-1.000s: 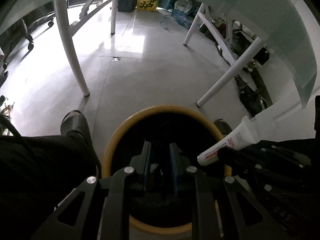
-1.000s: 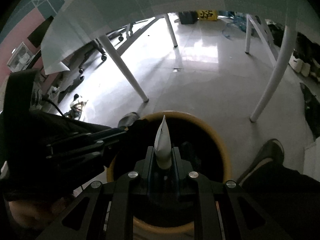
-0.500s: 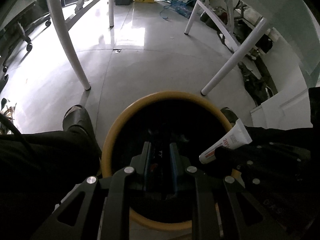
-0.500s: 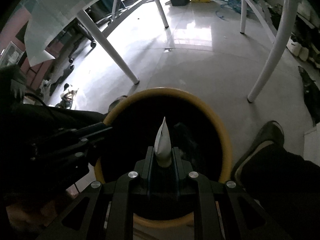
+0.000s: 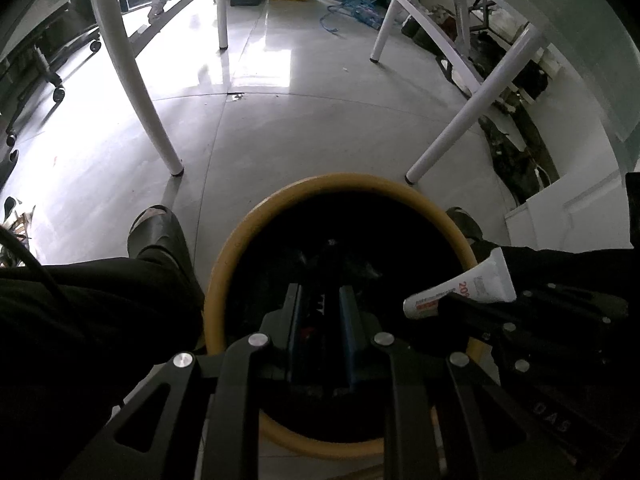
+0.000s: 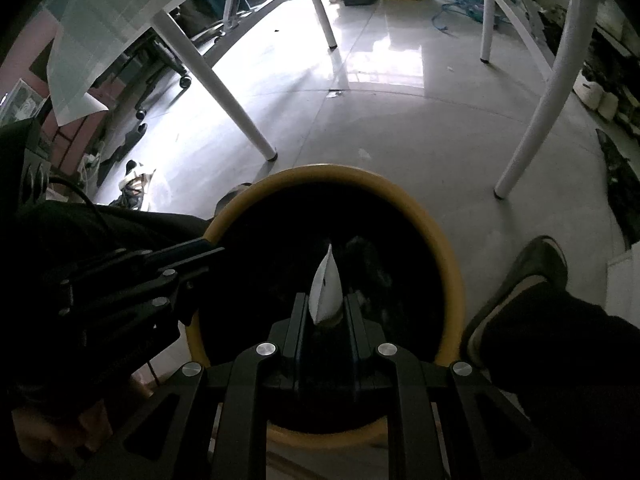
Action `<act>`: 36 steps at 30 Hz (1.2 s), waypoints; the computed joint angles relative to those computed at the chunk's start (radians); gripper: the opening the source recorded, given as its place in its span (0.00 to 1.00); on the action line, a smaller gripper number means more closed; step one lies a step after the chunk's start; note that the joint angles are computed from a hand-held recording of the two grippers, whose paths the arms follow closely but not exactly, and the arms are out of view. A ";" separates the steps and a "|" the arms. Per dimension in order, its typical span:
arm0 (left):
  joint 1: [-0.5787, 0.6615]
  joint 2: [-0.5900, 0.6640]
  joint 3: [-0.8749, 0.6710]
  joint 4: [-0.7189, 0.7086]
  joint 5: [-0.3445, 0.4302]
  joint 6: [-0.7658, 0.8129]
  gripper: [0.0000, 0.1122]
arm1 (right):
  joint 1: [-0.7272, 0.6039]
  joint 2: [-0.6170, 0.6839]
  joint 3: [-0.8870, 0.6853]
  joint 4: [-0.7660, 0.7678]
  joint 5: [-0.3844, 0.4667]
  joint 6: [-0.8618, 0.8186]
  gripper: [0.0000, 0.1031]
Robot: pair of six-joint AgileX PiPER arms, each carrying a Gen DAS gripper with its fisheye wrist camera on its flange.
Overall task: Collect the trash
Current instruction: 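Lower both tools into the yellow bin and open them, dropping clip and toothpaste, then raise both open tools from the bin back over the table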
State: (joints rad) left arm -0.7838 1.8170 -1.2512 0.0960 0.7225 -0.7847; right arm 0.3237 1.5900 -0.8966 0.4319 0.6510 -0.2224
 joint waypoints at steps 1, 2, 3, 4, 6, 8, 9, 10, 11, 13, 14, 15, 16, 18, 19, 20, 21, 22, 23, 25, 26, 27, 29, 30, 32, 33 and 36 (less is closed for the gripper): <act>-0.002 0.004 -0.002 0.002 0.002 0.001 0.12 | -0.002 -0.003 0.004 -0.003 -0.001 0.001 0.16; -0.004 0.009 -0.007 0.006 0.011 0.003 0.12 | -0.005 -0.005 0.005 -0.003 0.003 0.002 0.17; -0.007 0.014 -0.012 0.010 0.018 0.002 0.12 | -0.003 -0.007 0.008 -0.010 -0.001 0.009 0.17; -0.010 0.020 -0.018 0.014 0.027 0.000 0.12 | 0.001 -0.013 0.012 -0.025 -0.006 0.026 0.18; -0.009 0.042 -0.042 0.004 0.062 0.017 0.14 | 0.006 -0.023 0.018 -0.050 -0.017 0.057 0.38; -0.007 0.055 -0.052 -0.008 0.079 0.029 0.42 | -0.002 -0.032 0.025 -0.059 -0.025 0.080 0.70; -0.008 0.063 -0.059 0.005 0.097 0.014 0.54 | -0.016 -0.042 0.031 -0.045 -0.034 0.074 0.69; -0.004 0.071 -0.063 0.002 0.107 0.015 0.80 | -0.031 -0.054 0.036 -0.036 -0.041 0.075 0.68; -0.004 0.069 -0.059 -0.005 0.102 0.019 0.89 | -0.049 -0.060 0.039 -0.019 -0.043 0.068 0.69; -0.012 0.060 -0.052 0.016 0.091 0.004 0.90 | -0.074 -0.063 0.041 0.024 -0.042 0.040 0.69; -0.023 0.060 -0.056 0.045 0.102 -0.014 0.91 | -0.077 -0.067 0.042 0.026 -0.046 0.039 0.71; -0.031 0.060 -0.057 0.068 0.108 -0.033 0.91 | -0.074 -0.071 0.043 0.017 -0.052 0.045 0.77; -0.035 0.057 -0.052 0.092 0.110 -0.052 0.91 | -0.068 -0.074 0.043 0.005 -0.057 0.054 0.80; -0.031 0.051 -0.042 0.096 0.105 -0.068 0.91 | -0.061 -0.078 0.044 -0.001 -0.064 0.057 0.92; -0.032 0.046 -0.037 0.108 0.104 -0.083 0.91 | -0.058 -0.078 0.044 0.000 -0.069 0.059 0.95; -0.035 0.047 -0.040 0.121 0.108 -0.097 0.91 | -0.058 -0.079 0.044 -0.004 -0.071 0.062 1.00; -0.037 0.048 -0.042 0.134 0.111 -0.110 0.91 | -0.060 -0.082 0.049 -0.003 -0.077 0.055 1.00; -0.039 0.045 -0.040 0.142 0.109 -0.117 0.91 | -0.058 -0.084 0.053 -0.003 -0.084 0.053 1.00; -0.040 0.044 -0.040 0.150 0.109 -0.122 0.91 | -0.057 -0.087 0.055 -0.002 -0.088 0.051 1.00; -0.043 0.046 -0.043 0.162 0.115 -0.130 0.91 | -0.059 -0.089 0.058 0.021 -0.092 0.029 1.00; -0.044 0.046 -0.044 0.163 0.117 -0.133 0.91 | -0.059 -0.090 0.059 0.023 -0.094 0.027 1.00; -0.044 0.046 -0.044 0.163 0.116 -0.136 0.91 | -0.059 -0.093 0.062 0.027 -0.101 0.023 1.00; -0.040 0.045 -0.044 0.158 0.109 -0.140 0.91 | -0.063 -0.102 0.070 0.044 -0.109 0.005 1.00; -0.039 0.044 -0.043 0.158 0.106 -0.143 0.91 | -0.062 -0.105 0.072 0.048 -0.111 0.005 1.00; -0.041 0.040 -0.042 0.171 0.109 -0.156 0.91 | -0.065 -0.111 0.076 0.054 -0.117 0.002 1.00; -0.044 0.039 -0.045 0.182 0.113 -0.164 0.91 | -0.066 -0.116 0.079 0.053 -0.124 0.006 1.00; -0.054 0.030 -0.047 0.234 0.128 -0.202 0.91 | -0.067 -0.130 0.085 0.054 -0.142 0.007 1.00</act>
State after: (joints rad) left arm -0.8382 1.8465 -1.2985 0.3300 0.8509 -0.9865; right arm 0.2563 1.4605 -0.8114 0.4858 0.5093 -0.2149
